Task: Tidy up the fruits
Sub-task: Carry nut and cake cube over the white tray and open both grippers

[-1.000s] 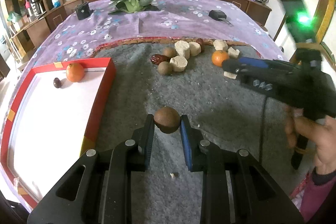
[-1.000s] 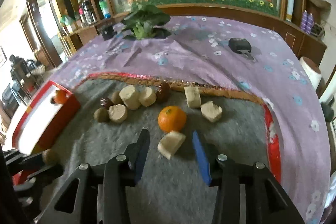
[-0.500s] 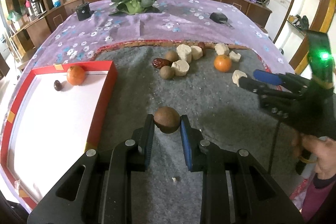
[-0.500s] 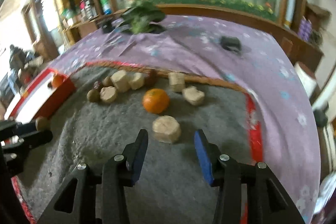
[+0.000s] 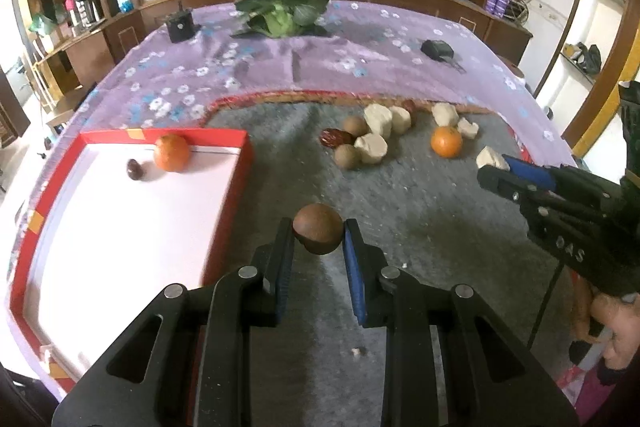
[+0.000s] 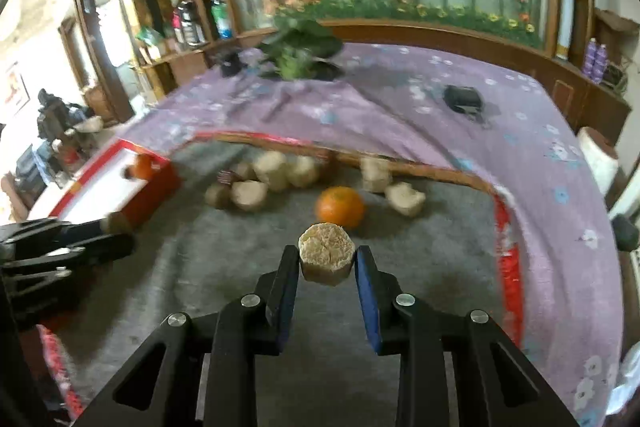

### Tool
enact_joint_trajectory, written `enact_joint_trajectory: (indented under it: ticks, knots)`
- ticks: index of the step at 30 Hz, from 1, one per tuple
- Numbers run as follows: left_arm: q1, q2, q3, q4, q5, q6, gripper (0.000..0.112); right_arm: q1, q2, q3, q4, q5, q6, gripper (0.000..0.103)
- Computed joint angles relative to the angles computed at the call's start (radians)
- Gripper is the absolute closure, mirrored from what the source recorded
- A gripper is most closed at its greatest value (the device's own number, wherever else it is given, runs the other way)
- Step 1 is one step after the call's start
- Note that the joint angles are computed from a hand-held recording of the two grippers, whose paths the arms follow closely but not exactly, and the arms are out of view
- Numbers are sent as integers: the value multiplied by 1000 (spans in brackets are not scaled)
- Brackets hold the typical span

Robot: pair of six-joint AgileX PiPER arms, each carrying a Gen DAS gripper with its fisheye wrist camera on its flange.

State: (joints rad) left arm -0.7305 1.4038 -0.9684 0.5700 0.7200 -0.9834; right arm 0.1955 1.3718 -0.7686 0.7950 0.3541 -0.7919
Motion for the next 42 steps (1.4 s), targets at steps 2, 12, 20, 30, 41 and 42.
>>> enact_joint_trajectory:
  ticks: [2,12,20,30,41,42]
  knots:
    - [5,-20,8,30,20,-24,89,49,-3,-19,-42,3,55,75]
    - [148,-129,62,57,62,6,89,295,58,-153,-280,-22,339,75]
    - [322,-153,115,-17,-1,103,88,426,163,-283,-486,-9,530,75]
    - [508,-133,152,-165,-87,269,88,521,276,-427,-540,36,566,75]
    - [598,-75,137,-244,-132,373,88,547,486,-642,-552,135,579,75]
    - [603,-73,138,-243,-134,374,88,550,502,-660,-564,144,590,75]
